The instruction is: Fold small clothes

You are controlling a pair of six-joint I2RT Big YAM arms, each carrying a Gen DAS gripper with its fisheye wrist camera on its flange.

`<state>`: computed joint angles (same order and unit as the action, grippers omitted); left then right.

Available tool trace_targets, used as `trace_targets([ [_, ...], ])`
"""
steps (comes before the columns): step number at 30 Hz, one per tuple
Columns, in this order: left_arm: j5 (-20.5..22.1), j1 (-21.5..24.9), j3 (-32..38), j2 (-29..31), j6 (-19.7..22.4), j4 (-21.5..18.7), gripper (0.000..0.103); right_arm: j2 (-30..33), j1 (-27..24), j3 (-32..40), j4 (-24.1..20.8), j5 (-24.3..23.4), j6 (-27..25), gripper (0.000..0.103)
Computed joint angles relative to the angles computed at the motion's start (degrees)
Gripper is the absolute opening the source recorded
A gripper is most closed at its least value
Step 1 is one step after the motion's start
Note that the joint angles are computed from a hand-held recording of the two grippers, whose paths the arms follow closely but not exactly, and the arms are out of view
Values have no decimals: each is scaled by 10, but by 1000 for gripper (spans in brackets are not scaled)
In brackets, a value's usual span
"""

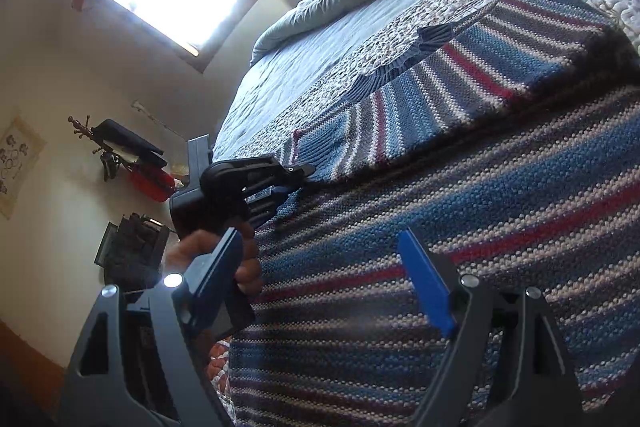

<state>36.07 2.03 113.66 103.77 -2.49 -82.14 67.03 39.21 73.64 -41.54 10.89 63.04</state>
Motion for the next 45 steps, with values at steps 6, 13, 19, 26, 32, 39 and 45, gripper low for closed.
trace_targets([
  [6, -53, -1, -23, -57, -11, 54, 63, -2, -7, -5, 7, -7, 0, 81],
  [13, 8, -16, -28, -40, -27, 49, 63, 0, -4, -5, -2, -3, -2, 81],
  [19, 58, 22, -22, -29, -13, 14, 57, 4, -7, -5, 0, -14, 0, 81],
  [26, 79, 140, 16, -36, 24, 0, 76, 18, 0, 6, -3, -21, -14, 81],
  [32, 78, 279, 144, 55, -30, 18, 76, 36, 7, 15, -14, -21, -22, 81],
  [39, 51, 326, 352, 211, -97, -5, 73, 59, 19, 24, -20, -21, -33, 81],
  [45, 18, 309, 538, 336, -117, -71, 73, 74, 23, 29, -27, -17, -46, 81],
])
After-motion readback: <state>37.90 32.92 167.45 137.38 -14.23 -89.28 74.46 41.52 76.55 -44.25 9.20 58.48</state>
